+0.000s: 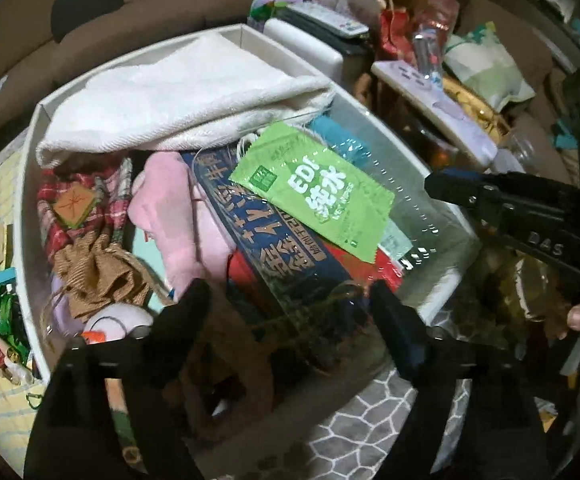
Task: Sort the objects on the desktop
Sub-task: 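Open the left gripper to release the tray in the bin, then move both grippers back over the pile of items on the table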
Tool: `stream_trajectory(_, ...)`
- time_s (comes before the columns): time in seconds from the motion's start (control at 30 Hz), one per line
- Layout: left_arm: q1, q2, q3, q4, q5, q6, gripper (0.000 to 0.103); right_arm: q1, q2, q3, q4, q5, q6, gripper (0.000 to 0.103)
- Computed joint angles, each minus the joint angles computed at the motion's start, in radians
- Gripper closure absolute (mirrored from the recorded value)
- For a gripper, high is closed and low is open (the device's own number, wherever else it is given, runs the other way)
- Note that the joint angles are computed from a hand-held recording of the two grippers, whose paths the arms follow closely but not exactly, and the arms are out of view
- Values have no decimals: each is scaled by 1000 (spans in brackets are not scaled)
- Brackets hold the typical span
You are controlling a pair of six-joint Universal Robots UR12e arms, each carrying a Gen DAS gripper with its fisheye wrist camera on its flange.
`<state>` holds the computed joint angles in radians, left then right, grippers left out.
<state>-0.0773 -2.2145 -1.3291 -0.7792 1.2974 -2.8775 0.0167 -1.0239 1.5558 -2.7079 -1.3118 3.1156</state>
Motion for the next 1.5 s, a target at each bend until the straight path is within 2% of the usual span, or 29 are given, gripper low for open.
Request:
stream_trajectory(0.03,0,5,-5,7,2,1,17,1,-5,5,-14,-7,9,51)
stream_trajectory(0.07,1,11,-12,16,4,2,16,2,-14,16,-38,-17,21,45)
stream_trajectory(0.17,12,39,-44,58,-11,-12,11,2,-30,29,-60,-23,35,44)
stream_trajectory(0.27,35,81,-100,128,-32,-26,1,5,-49,43,-75,-10,47,44)
stream_trajectory(0.37,57,123,-158,204,-26,-44,0,20,-67,62,-111,-7,47,44)
stream_trajectory(0.4,69,139,-182,233,-26,-51,0,29,-73,67,-116,-3,47,41)
stream_trajectory(0.5,100,178,-235,293,-23,-71,0,56,-87,76,-117,-5,54,20)
stream_trajectory(0.57,118,200,-267,330,-15,-83,0,75,-95,88,-145,16,58,17)
stream_trajectory(0.63,139,223,-303,373,6,-89,0,96,-98,92,-166,-4,56,3)
stream_trajectory(0.67,147,232,-318,393,13,-90,0,112,-100,97,-189,-27,55,0)
stream_trajectory(0.77,183,255,-362,445,24,-109,0,153,-99,104,-255,-62,37,0)
stream_trajectory(0.93,248,274,-417,484,26,-135,0,201,-85,81,-243,-58,17,0)
stream_trajectory(1.03,293,274,-449,517,-6,-174,0,225,-71,68,-246,-35,21,0)
stream_trajectory(1.1,326,268,-469,533,-34,-194,0,236,-57,57,-256,11,39,0)
stream_trajectory(1.27,372,233,-495,559,-11,-227,0,262,-19,28,-293,101,103,1)
stream_trajectory(1.3,380,222,-495,560,-16,-240,0,271,-8,19,-303,108,110,4)
stream_trajectory(1.37,392,203,-493,568,-16,-268,0,289,11,7,-330,94,112,17)
stream_trajectory(1.43,407,178,-487,590,-34,-309,0,310,32,-8,-336,77,100,36)
stream_trajectory(1.5,421,155,-479,605,-66,-352,0,331,57,-22,-338,66,88,46)
